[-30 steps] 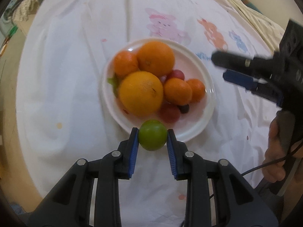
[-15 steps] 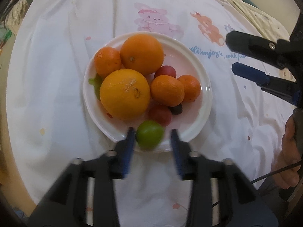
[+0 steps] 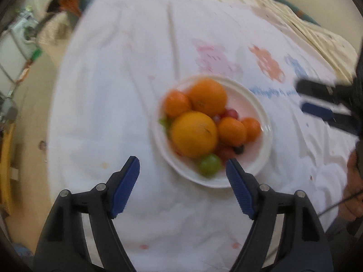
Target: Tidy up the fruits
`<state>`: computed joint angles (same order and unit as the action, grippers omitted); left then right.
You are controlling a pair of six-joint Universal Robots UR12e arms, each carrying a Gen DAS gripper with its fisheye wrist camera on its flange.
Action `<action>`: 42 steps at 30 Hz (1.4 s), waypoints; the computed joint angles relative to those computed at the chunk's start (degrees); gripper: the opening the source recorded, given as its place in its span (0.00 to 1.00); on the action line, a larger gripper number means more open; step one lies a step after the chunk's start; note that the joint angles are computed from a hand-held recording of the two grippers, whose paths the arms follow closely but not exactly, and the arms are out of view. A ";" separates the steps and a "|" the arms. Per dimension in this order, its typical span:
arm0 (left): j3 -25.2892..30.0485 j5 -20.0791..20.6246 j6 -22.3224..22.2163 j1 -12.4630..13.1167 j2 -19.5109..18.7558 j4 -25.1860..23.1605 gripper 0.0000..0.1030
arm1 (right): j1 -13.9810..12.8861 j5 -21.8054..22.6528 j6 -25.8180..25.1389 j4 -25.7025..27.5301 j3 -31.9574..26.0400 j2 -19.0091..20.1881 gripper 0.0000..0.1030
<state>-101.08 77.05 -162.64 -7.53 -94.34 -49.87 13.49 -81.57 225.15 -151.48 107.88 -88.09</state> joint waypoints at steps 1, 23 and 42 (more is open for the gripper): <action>-0.18 -0.04 -0.64 0.34 0.24 1.08 0.73 | 0.54 -1.41 -0.09 0.72 -0.02 -0.43 0.84; -9.43 -7.01 0.65 5.98 10.70 12.42 0.93 | 14.88 -26.41 -2.33 3.62 0.33 -3.46 0.97; -12.26 -7.09 -1.94 7.18 12.57 15.12 0.99 | 19.03 -37.74 1.25 6.13 -0.45 -2.28 1.00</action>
